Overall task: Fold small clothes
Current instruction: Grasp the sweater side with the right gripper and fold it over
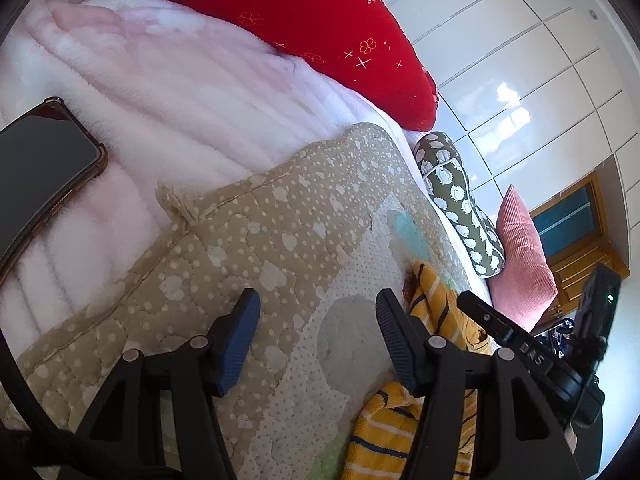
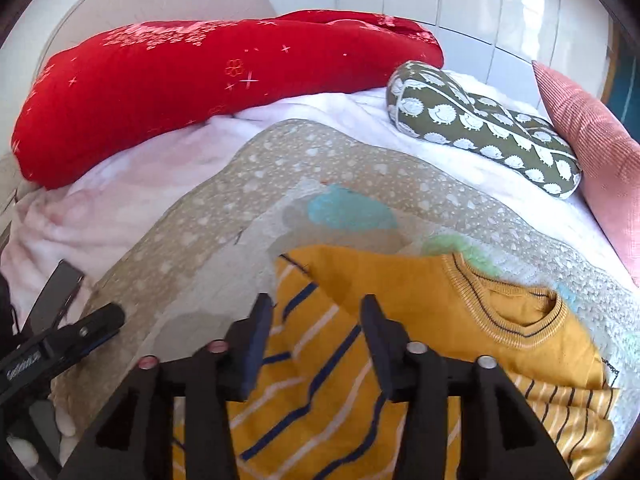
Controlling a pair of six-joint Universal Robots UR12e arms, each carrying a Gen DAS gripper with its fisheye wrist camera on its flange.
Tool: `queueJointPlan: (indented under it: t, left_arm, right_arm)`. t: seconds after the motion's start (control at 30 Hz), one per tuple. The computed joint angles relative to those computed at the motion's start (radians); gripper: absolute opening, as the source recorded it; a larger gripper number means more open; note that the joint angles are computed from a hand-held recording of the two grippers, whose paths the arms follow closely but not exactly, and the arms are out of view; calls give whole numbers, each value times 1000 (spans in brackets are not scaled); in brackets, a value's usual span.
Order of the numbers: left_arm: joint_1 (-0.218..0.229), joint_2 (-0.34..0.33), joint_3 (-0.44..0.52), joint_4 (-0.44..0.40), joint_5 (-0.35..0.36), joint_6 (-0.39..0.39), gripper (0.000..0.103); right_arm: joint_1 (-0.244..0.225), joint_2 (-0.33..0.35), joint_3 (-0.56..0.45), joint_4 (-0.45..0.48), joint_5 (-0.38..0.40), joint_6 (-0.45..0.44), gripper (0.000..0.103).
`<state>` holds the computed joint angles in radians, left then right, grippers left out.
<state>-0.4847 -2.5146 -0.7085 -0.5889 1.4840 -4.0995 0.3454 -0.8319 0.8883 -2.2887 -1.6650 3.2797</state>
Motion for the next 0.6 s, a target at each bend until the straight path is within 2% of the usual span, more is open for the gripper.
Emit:
queueJointPlan:
  t: [0.03,0.1,0.13,0.17,0.23,0.33,0.43,0.47,0.53,0.57,0.6]
  left_arm:
    - [-1,-1,3,-3,1,2,59]
    - [-2,-7,14,-16,0,4,59]
    - [-1,-8,15,-17,-4,5,59]
    - [-1,-9,16,-17,-6,6,59]
    - [-1,-11,21,-20,-7,9,59]
    - [-4,-16,31,-32,-2,19,59]
    - [-6,-20,42,-45,3,30,59]
    - [-8,-24,51,-56,7,36,59]
    - [-9,-27,60,-66,2,45,59]
    - [-10,-28,63,-67,-2,49,59]
    - [-10,-28,66,-69,-6,54,59]
  right_arm:
    - [-7,20,-36,34,15,13,56]
    - [-26,50,-89,130,106,12,56]
    - [-32,66,-125,204,125,-3,38]
    - [-30,73,-141,238,117,-20,8]
    - [-26,65,-124,190,83,-18,7]
    - [-27,60,-113,133,32,46,7]
    - [-18,84,-143,149,-93,104,8]
    - [-15,100,-164,174,-131,111,13]
    - [-19,118,-195,247,-138,112,19]
    - [-21,103,-173,233,-129,120,19]
    - [-27,69,-117,178,-104,136,19]
